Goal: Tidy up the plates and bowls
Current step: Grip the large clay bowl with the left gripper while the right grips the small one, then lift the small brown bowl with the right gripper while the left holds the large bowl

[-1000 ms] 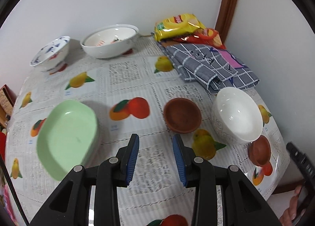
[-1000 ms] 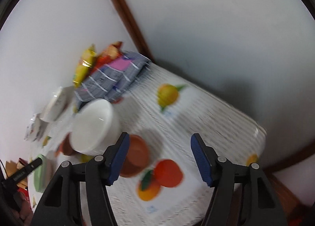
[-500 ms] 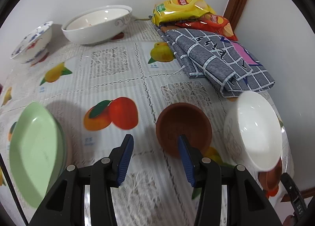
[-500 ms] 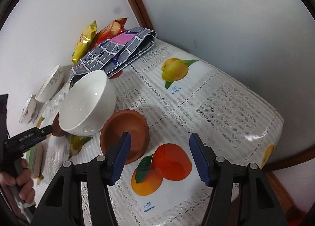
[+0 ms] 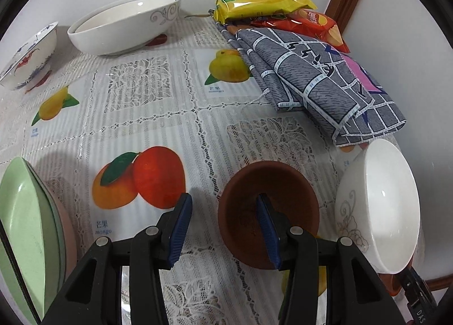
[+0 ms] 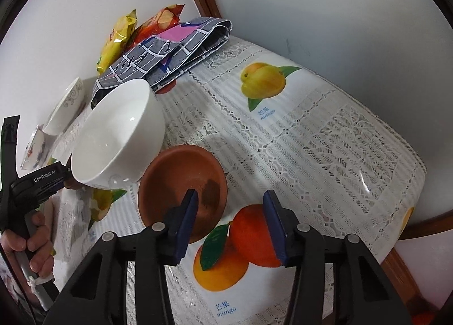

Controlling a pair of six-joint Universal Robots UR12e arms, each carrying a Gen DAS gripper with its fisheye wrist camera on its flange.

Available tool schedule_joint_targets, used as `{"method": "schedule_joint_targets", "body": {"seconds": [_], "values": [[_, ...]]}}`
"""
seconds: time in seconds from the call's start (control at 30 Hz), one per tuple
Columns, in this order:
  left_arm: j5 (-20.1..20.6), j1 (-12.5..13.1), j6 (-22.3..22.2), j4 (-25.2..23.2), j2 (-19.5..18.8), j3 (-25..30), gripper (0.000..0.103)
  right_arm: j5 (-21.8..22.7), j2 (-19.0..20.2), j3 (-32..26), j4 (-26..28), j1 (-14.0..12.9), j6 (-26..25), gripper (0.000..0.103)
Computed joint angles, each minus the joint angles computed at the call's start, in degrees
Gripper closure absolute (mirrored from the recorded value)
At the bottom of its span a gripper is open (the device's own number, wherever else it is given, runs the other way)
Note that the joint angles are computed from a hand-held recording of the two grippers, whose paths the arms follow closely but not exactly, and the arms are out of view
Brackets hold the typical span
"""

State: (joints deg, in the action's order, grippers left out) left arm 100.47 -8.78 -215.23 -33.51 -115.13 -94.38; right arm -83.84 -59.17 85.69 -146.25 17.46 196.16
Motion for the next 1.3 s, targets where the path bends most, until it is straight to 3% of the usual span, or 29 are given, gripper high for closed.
{"method": "schedule_joint_targets", "body": {"seconds": [0.07,0.23,0.43,0.6,1.23,1.3], "values": [[0.1,0.0,0.4,0.5,0.0,-0.1,0.062,-0.4,0.2,-0.2,-0.1,0.1,0.6,0.057],[0.8,-0.2,1.5,1.0,-0.4,0.1,0.074,-1.9,0.7,-1.5,1.6,0.7,0.7,0.076],[-0.3,-0.1,2.3,1.6,-0.4,0.0,0.084,-4.8,1.1,-1.9,1.5,1.6,0.4,0.087],[-1.2,0.2,1.4,2.2,0.3,-0.8,0.092,-7.1,1.2,-2.0,0.6,2.1,-0.1,0.09],[-2.1,-0.7,1.5,3.2,3.0,-2.5,0.094,-0.3,0.0,0.9,-5.4,0.5,4.0,0.095],[-2.6,-0.6,2.0,3.1,3.4,-2.7,0.094,-1.1,-0.2,1.2,-6.1,0.6,4.4,0.095]]}}
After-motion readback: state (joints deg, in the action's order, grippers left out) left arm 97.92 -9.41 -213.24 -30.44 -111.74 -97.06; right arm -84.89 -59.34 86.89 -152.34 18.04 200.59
